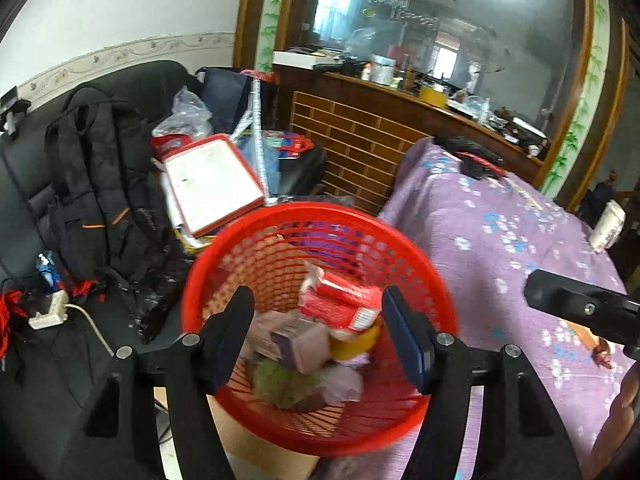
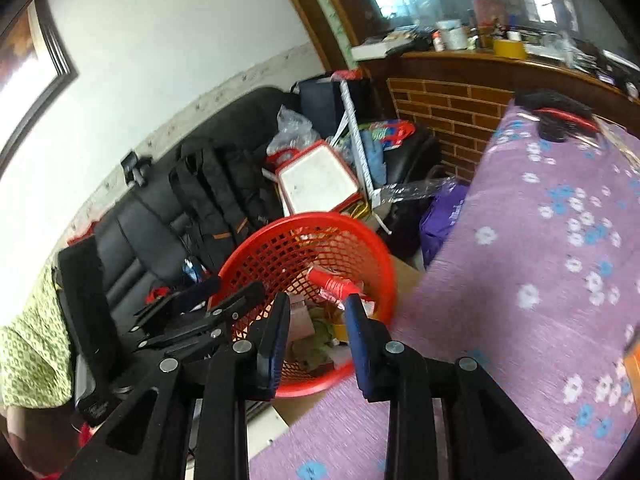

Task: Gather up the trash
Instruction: 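Carry both items over the red wastebasket and open both tools, then move both open tools back to the table toward the orange box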

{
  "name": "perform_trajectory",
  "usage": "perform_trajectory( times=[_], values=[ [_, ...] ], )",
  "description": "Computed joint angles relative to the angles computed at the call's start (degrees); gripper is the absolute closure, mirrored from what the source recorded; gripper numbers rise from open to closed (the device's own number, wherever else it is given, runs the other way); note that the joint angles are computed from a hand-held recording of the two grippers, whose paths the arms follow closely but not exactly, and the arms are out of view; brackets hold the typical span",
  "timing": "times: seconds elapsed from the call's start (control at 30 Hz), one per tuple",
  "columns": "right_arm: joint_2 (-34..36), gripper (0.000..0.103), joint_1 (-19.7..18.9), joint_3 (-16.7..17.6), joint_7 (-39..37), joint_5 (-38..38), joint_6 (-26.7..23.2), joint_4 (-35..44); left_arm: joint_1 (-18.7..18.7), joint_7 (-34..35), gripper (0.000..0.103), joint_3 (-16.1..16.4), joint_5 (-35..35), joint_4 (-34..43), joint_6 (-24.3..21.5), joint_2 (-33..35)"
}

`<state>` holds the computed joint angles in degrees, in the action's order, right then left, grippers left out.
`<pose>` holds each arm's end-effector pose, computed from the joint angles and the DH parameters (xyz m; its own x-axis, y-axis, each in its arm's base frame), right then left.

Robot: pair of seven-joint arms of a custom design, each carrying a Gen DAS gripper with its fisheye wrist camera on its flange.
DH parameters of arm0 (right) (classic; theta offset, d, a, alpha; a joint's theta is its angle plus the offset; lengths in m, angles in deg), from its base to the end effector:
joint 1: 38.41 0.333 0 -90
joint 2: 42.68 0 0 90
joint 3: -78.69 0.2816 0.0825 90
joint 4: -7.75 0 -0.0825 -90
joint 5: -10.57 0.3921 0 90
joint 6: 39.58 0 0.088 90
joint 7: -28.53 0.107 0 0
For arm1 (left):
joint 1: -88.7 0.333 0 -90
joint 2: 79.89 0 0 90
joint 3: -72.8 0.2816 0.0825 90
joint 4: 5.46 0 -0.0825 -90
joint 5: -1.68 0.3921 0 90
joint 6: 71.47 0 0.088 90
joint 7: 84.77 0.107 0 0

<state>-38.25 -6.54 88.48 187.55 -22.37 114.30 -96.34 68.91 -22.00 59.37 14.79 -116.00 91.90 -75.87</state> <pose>0.4673 0.4348 0.5446 0.0875 -0.9279 -0.3625 -0.7061 0.1989 -0.6796 0.5226 -0.3528 0.5160 -0.3493 -0.9221 0.1666 -0.6620 0.1170 -0.7403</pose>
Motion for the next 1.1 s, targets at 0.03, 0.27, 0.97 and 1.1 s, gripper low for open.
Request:
perform_trajectory(
  times=[0.03,0.27,0.97,1.1],
  values=[
    [-1.8,0.067,0.2,-0.2,1.9,-1.8,-0.4,-1.9,-0.2,0.2,0.038,-0.2,0.1,-0.1,0.1,-0.2],
    [-18.7,0.060,-3.6,2.8,13.4,-7.7,-4.0,-20.2,-4.7,2.9,0.036,-2.9,1.7,4.5,-3.1,2.5],
    [-57.4,0.049,-7.9,1.6,19.8,14.3,-27.0,-52.3,-22.8,11.2,0.036,-3.3,0.1,28.4,-18.5,19.2],
    [-54.3,0.049,-9.4,2.0,18.2,14.9,-27.9,-51.3,-22.8,11.7,0.036,-3.1,-0.4,27.3,-18.4,18.8]
  ],
)
